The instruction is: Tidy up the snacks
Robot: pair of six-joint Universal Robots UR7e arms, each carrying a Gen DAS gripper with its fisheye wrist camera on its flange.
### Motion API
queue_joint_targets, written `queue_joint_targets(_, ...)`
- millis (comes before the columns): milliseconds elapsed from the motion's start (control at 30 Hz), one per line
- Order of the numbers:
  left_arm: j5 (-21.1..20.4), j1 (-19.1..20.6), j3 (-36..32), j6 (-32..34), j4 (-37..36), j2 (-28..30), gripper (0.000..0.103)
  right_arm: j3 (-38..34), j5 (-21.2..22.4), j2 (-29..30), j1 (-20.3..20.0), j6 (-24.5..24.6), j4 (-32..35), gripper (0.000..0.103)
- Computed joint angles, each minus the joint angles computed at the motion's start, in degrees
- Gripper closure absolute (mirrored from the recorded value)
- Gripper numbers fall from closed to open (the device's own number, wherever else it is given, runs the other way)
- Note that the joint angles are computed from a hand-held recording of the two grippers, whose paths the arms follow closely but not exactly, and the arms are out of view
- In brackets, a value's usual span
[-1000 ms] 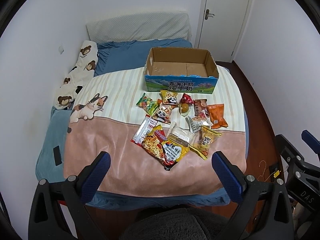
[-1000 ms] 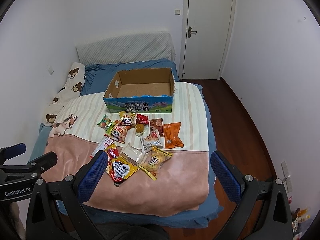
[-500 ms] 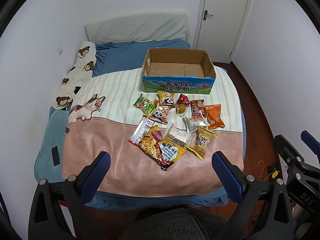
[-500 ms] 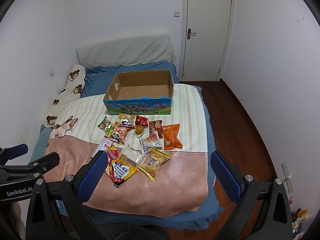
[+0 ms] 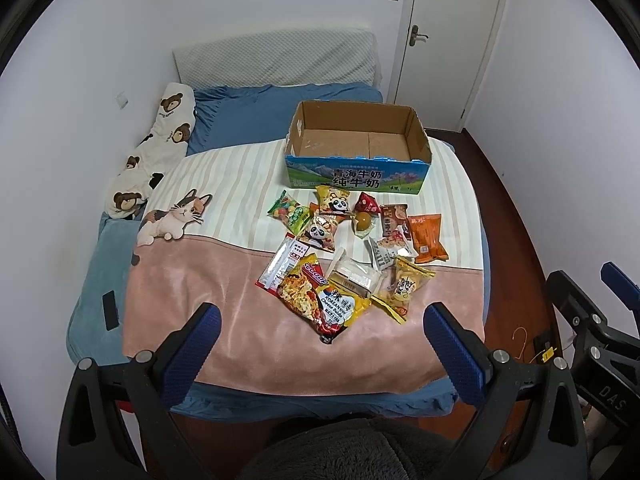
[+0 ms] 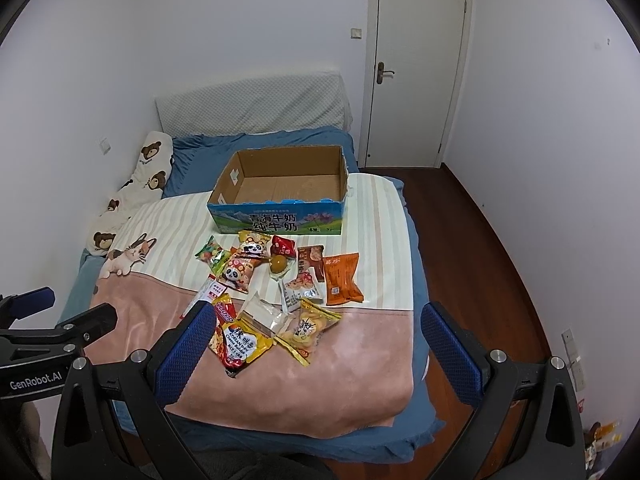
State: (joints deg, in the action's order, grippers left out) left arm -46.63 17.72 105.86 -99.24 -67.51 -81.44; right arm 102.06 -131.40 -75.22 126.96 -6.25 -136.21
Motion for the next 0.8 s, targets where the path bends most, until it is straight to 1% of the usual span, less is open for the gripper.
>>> queue_joint_targets(567, 0.0, -0.1, -0.1, -0.6, 0.1, -0.1, 0.0, -0.6, 0.7, 0.7, 0.0, 0.0, -0.5, 0.0)
queue_joint_targets(667, -0.1, 1.4, -0.1, -0.8, -0.2, -0.3, 0.0, -0.8, 1.0, 1.5, -0.8, 0.4, -0.4, 0.0)
queue_joint_targets(733, -0.1, 3.4, 0.5, -1.2, -1.3, -0.5, 0.0, -0.7, 1.0, 2.3, -1.5, 0.7, -0.5, 0.0)
queue_joint_targets(800, -1.0, 5.9, 1.9, -0.8, -3.5, -1.6, 0.0, -0.5, 1.7, 3.1, -2.8, 1.2, -0.1, 0.0)
